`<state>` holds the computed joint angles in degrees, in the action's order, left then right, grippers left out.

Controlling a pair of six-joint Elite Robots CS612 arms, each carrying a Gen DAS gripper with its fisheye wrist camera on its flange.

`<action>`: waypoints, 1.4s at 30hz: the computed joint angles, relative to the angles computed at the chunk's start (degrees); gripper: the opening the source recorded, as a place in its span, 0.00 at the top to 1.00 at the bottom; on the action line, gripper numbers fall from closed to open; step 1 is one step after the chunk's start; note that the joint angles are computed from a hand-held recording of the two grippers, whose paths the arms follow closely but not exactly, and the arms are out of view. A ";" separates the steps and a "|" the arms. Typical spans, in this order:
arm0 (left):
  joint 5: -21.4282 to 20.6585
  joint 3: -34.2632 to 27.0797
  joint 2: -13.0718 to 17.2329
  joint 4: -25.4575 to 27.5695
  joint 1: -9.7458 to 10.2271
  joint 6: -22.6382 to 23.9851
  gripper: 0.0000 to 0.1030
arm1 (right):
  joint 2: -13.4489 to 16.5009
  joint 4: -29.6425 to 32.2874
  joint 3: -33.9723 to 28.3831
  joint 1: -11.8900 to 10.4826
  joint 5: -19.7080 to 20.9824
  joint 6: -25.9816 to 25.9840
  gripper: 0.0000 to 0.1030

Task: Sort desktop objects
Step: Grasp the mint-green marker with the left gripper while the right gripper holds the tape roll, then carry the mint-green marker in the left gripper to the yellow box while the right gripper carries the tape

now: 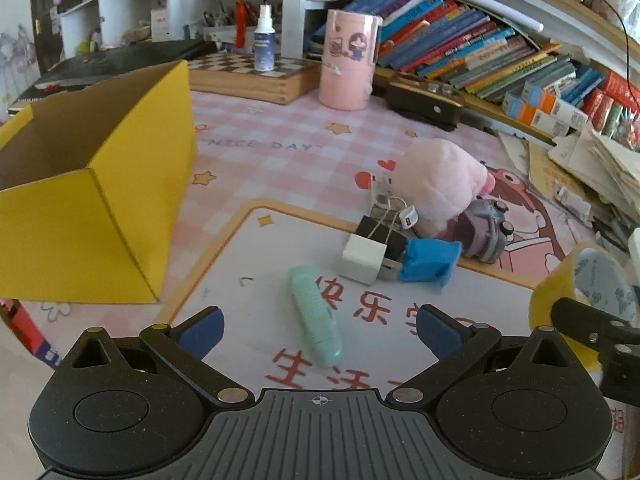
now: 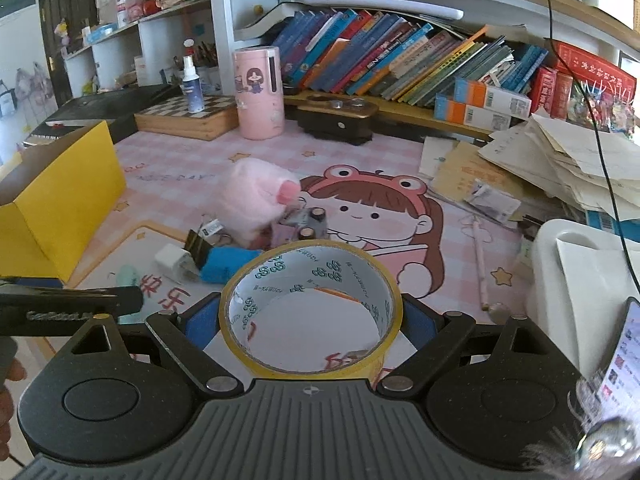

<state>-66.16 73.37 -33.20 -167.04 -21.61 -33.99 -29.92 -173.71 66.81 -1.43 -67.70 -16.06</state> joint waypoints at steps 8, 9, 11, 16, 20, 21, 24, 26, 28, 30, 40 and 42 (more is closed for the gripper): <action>3.22 -2.37 1.30 2.80 -0.40 -0.26 0.19 | 0.30 1.53 -0.65 -0.40 1.07 -1.20 0.12; 3.36 -2.51 1.37 3.14 -0.37 -0.42 0.24 | 0.36 1.86 -0.81 -0.39 1.25 -1.56 0.12; 3.53 -2.80 1.57 3.55 -0.32 -0.56 0.32 | 0.49 2.35 -1.10 -0.41 1.78 -2.28 0.12; 1.15 -4.19 2.35 4.69 0.26 -1.19 0.62 | 0.75 3.07 -1.61 -0.34 2.46 -3.77 0.12; 0.55 -4.56 2.56 5.74 0.37 -1.85 0.73 | 0.88 3.53 -1.89 -0.26 2.63 -4.35 0.12; 0.59 -4.42 2.55 5.47 0.33 -1.68 0.74 | 0.89 3.51 -1.89 -0.27 2.71 -4.48 0.12; -0.78 -4.00 2.42 4.75 0.49 -2.08 0.78 | 0.85 3.81 -1.87 -0.26 2.95 -4.91 0.12; -0.68 -3.84 2.42 4.38 0.46 -1.75 0.81 | 0.82 4.37 -1.87 -0.20 2.96 -5.24 0.12; -1.09 -3.53 2.35 3.74 0.52 -1.44 0.83 | 0.72 4.62 -1.72 -0.18 3.00 -5.44 0.12; -2.53 -2.94 2.06 2.58 0.71 -2.14 0.83 | 0.60 4.16 -1.49 -0.14 3.03 -5.53 0.12; -3.84 2.56 -1.09 -10.43 0.40 -3.27 0.83 | -0.14 3.48 -0.39 -0.13 5.59 -5.21 0.12; -3.17 3.74 -1.83 -10.80 0.28 -4.36 0.83 | -0.46 3.90 0.06 -0.10 6.76 -5.70 0.12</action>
<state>-69.33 77.11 -35.03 -177.84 -21.33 -38.34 -30.38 -169.81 66.86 -1.53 -60.94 -21.76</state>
